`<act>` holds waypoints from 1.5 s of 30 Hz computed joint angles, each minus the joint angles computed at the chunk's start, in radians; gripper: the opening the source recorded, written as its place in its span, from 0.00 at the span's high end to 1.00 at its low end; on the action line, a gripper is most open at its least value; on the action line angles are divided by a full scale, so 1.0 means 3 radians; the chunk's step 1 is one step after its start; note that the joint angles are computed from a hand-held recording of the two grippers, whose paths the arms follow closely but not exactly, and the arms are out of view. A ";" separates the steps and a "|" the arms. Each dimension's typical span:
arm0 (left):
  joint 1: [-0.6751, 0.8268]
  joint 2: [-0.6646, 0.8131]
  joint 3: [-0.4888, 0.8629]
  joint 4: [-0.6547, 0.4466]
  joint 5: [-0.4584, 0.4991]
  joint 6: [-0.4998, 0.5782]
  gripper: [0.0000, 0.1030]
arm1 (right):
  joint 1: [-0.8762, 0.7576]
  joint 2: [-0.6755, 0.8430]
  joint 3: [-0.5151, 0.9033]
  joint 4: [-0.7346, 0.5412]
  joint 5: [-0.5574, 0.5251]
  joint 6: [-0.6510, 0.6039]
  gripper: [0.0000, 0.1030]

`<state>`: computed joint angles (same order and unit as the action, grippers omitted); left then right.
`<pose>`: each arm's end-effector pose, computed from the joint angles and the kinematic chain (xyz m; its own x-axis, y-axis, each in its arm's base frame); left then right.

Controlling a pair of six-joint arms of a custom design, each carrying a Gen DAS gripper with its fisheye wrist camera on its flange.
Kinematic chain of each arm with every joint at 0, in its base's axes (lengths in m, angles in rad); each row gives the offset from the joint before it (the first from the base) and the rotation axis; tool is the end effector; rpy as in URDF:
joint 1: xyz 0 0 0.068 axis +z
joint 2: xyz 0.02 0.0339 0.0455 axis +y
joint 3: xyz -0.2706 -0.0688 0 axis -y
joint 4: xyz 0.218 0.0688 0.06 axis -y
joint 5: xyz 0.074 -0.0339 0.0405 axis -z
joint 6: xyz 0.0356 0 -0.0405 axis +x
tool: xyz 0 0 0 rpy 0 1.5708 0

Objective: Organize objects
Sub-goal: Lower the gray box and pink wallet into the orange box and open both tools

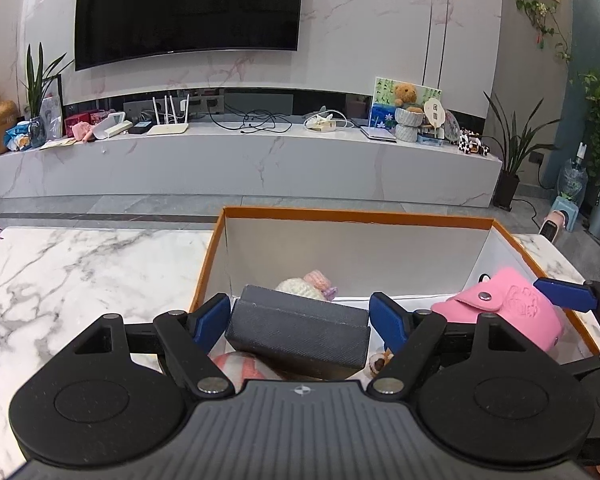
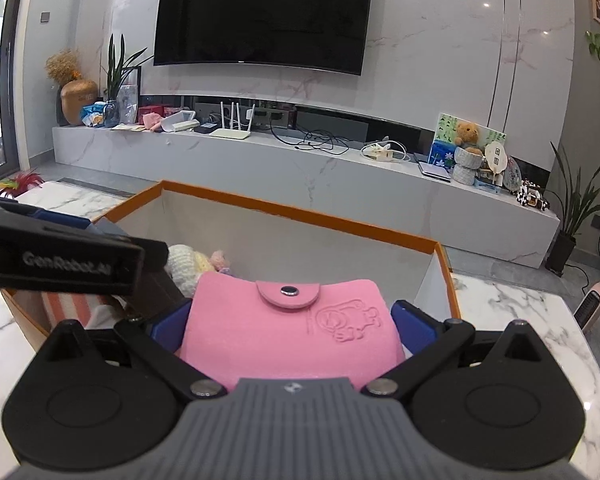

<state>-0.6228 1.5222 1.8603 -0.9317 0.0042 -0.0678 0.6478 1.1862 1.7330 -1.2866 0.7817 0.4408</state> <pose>0.2302 -0.1655 0.4514 -0.4930 0.2706 -0.8269 0.5540 0.8305 -0.0585 0.1322 0.0686 0.4620 -0.4919 0.0075 -0.8706 0.2173 0.9694 -0.1144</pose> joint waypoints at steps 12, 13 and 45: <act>0.0045 0.0003 0.0015 -0.0015 0.0060 -0.0016 0.13 | -0.0455 -0.0252 -0.0240 0.0404 -0.0652 0.0132 0.01; 0.0046 0.0000 0.0014 -0.0018 0.0063 -0.0019 0.13 | -0.0362 -0.0234 -0.0242 0.0384 -0.0494 0.0096 0.01; -0.0225 -0.0003 -0.0072 0.0015 -0.0198 -0.0044 0.12 | 0.1017 -0.0028 -0.0135 0.0244 0.0861 -0.0742 0.01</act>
